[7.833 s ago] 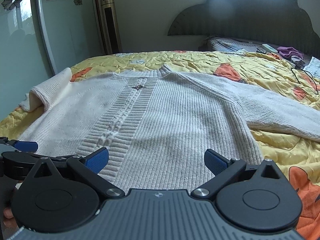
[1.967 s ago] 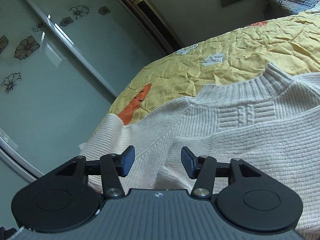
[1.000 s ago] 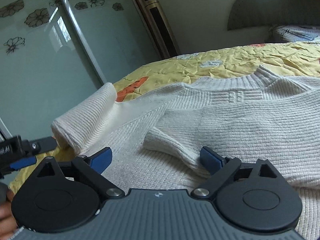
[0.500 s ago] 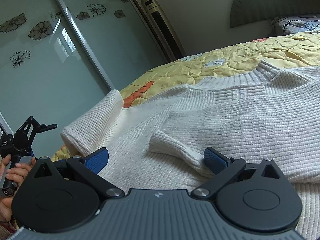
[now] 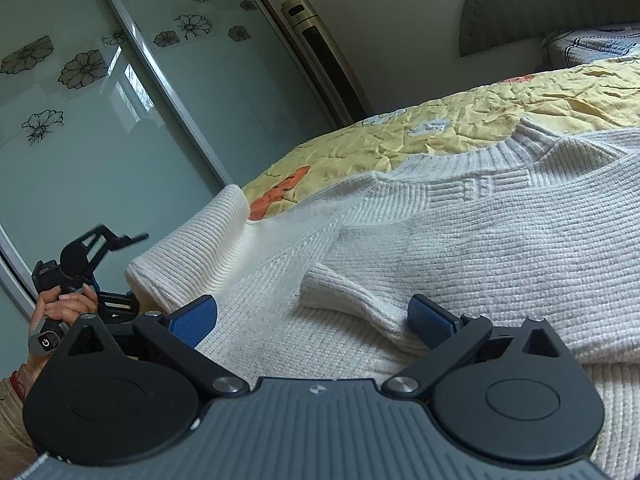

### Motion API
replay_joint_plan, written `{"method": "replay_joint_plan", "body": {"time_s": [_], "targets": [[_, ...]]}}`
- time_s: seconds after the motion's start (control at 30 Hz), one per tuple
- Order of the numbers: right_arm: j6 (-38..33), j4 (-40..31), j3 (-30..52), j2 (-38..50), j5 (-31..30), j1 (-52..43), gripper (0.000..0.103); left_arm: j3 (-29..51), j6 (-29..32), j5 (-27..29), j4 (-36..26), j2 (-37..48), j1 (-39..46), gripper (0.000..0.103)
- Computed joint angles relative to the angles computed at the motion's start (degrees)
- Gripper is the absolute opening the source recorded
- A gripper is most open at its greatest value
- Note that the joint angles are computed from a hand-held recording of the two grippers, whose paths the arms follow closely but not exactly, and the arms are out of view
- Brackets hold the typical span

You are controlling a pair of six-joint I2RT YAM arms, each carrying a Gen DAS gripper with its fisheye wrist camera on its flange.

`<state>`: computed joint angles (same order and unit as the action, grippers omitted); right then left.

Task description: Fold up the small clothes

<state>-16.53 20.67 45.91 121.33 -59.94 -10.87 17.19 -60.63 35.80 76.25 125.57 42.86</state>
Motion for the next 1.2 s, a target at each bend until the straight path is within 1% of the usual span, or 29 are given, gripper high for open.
{"method": "replay_joint_plan", "body": {"time_s": [0.07, 0.1, 0.17, 0.2, 0.3, 0.4, 0.43, 0.5, 0.53, 0.6, 0.67, 0.7, 0.73, 0.8, 0.87, 0.97, 1.03, 1.07, 1.1, 1.13, 1.17, 1.2], "targets": [[0.1, 0.0, 0.0, 0.0, -0.2, -0.1, 0.103, 0.5, -0.8, 1.3, 0.0, 1.5, 1.2, 0.013], [0.2, 0.1, 0.0, 0.0, -0.2, -0.1, 0.103, 0.2, 0.1, 1.1, -0.9, 0.8, 1.3, 0.01], [0.4, 0.2, -0.1, 0.1, -0.4, -0.1, 0.103, -1.5, 4.1, -2.6, -4.8, -4.1, -0.1, 0.009], [0.4, 0.2, -0.1, 0.1, -0.6, -0.2, 0.103, -2.6, 6.5, -5.8, -8.0, -8.2, -1.8, 0.008], [0.7, 0.3, -0.1, 0.2, -0.8, -0.3, 0.103, -4.6, 12.9, -18.1, -20.3, -23.2, -9.1, 0.008], [0.8, 0.2, 0.0, 0.3, -1.0, -0.4, 0.103, -4.9, 17.0, -31.7, -31.5, -37.3, -17.5, 0.008], [0.8, 0.1, 0.0, 0.3, -1.1, -0.4, 0.103, -4.3, 18.4, -37.4, -35.7, -41.8, -21.4, 0.008], [1.3, 0.3, 0.1, 0.3, -1.7, -0.7, 0.103, -1.7, 22.0, -48.1, -43.0, -47.9, -29.7, 0.008], [2.0, 1.0, 0.0, 0.4, -2.1, -0.9, 0.103, 0.2, 24.1, -53.5, -46.3, -49.7, -34.5, 0.008], [5.8, 4.6, -1.1, 0.1, -2.6, -1.9, 0.102, 4.0, 28.8, -62.2, -50.1, -50.7, -43.6, 0.008], [12.4, 11.6, -2.3, 0.0, -2.8, -3.7, 0.103, 7.3, 33.4, -69.6, -50.6, -48.5, -52.7, 0.008], [16.1, 15.4, -2.7, 0.3, -2.9, -4.8, 0.103, 9.0, 35.1, -71.6, -50.2, -46.6, -56.6, 0.008], [20.3, 19.1, -2.5, 0.8, -3.0, -6.1, 0.103, 10.7, 36.0, -71.4, -50.0, -44.5, -59.6, 0.008], [29.4, 24.6, -0.5, 3.1, -3.8, -9.3, 0.103, 14.3, 35.1, -67.8, -50.4, -39.3, -63.5, 0.008], [35.1, 24.7, 3.5, 5.9, -5.4, -12.2, 0.103, 18.7, 33.4, -64.3, -51.4, -32.6, -66.9, 0.008], [41.4, 23.3, 9.4, 10.1, -6.8, -15.4, 0.102, 25.0, 33.1, -59.4, -53.9, -23.0, -71.5, 0.008], [46.3, 23.2, 13.5, 13.5, -10.1, -16.6, 0.103, 28.7, 33.7, -58.9, -56.0, -18.7, -74.3, 0.008], [49.0, 24.4, 14.6, 14.8, -11.7, -16.8, 0.103, 30.1, 34.2, -59.1, -56.9, -17.3, -75.6, 0.009], [50.2, 25.0, 15.2, 15.5, -12.9, -16.9, 0.103, 30.3, 34.2, -59.7, -57.0, -16.8, -77.1, 0.012], [48.6, 22.8, 16.0, 15.6, -13.3, -16.8, 0.103, 31.0, 35.0, -59.3, -56.9, -16.3, -76.9, 0.013], [45.4, 19.0, 16.3, 15.1, -12.8, -16.4, 0.103, 30.1, 34.5, -60.1, -56.3, -16.7, -77.8, 0.02], [42.3, 15.5, 16.7, 14.6, -11.8, -15.9, 0.103, 28.9, 34.2, -60.7, -55.5, -17.4, -78.0, 0.034]]}}
